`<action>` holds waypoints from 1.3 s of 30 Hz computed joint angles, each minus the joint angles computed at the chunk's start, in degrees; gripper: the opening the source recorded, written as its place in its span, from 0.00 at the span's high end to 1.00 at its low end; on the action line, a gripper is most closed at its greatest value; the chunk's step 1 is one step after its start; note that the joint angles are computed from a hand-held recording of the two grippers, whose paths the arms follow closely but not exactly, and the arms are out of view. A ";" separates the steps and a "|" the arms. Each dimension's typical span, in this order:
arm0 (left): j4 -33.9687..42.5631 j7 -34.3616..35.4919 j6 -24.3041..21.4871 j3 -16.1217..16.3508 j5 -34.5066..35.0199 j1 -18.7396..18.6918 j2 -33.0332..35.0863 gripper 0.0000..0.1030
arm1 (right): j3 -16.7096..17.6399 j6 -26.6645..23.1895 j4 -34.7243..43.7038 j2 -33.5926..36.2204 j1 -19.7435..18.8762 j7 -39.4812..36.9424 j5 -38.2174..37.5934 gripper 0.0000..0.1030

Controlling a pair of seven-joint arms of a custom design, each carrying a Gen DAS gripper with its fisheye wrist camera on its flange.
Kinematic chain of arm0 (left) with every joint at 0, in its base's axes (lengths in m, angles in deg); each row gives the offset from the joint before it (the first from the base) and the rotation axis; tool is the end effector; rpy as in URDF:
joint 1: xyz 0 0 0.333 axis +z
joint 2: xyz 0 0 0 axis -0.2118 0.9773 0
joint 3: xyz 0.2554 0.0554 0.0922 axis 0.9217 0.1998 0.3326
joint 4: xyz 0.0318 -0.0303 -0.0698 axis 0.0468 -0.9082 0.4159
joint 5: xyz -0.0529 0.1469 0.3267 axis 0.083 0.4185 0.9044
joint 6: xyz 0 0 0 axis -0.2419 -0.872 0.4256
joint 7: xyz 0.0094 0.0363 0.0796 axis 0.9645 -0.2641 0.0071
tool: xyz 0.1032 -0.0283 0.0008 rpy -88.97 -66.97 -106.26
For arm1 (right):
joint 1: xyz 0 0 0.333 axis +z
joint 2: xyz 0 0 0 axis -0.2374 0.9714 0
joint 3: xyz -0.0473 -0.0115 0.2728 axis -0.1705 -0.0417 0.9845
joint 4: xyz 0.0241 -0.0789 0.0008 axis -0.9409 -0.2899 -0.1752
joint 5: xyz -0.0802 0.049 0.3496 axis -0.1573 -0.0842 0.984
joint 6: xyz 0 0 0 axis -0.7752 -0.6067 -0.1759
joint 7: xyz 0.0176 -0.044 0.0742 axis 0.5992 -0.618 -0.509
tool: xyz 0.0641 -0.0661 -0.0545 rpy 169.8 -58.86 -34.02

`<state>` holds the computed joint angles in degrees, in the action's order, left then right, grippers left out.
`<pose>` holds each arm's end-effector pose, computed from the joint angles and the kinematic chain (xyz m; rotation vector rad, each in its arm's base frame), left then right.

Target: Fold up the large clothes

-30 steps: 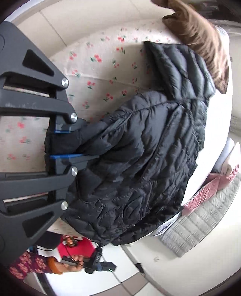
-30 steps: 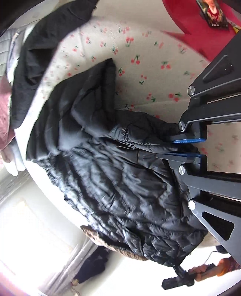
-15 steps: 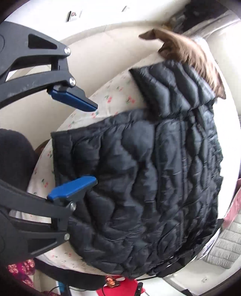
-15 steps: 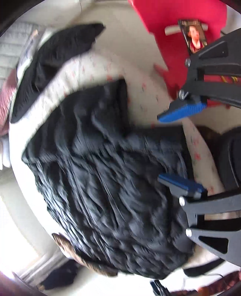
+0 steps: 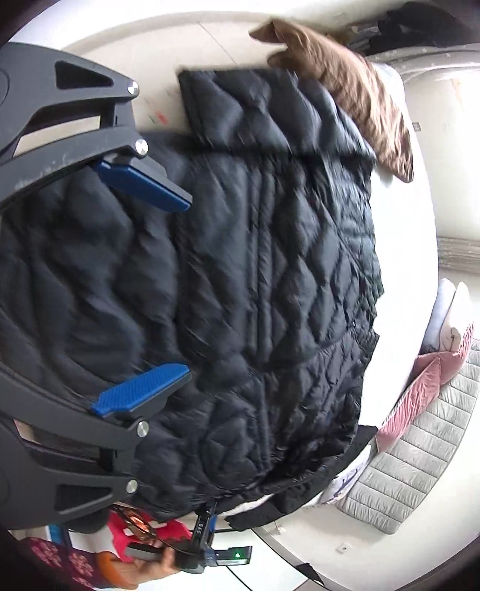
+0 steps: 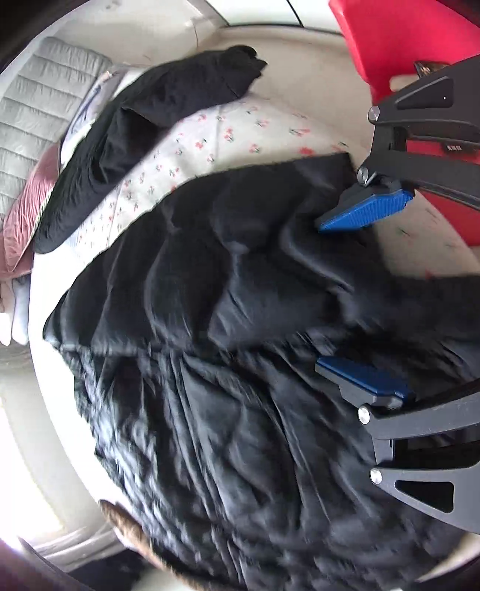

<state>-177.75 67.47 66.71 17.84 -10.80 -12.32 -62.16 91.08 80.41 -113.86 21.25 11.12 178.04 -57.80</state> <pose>0.5866 -0.0675 0.4211 -1.7572 2.1597 -0.8474 0.5002 0.2741 0.3509 -1.7361 2.2769 -0.6508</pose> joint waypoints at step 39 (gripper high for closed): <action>5.26 -19.71 18.71 18.91 20.08 -14.24 11.96 0.18 | -3.39 -11.88 34.61 16.73 6.52 -6.87 -5.84 0.26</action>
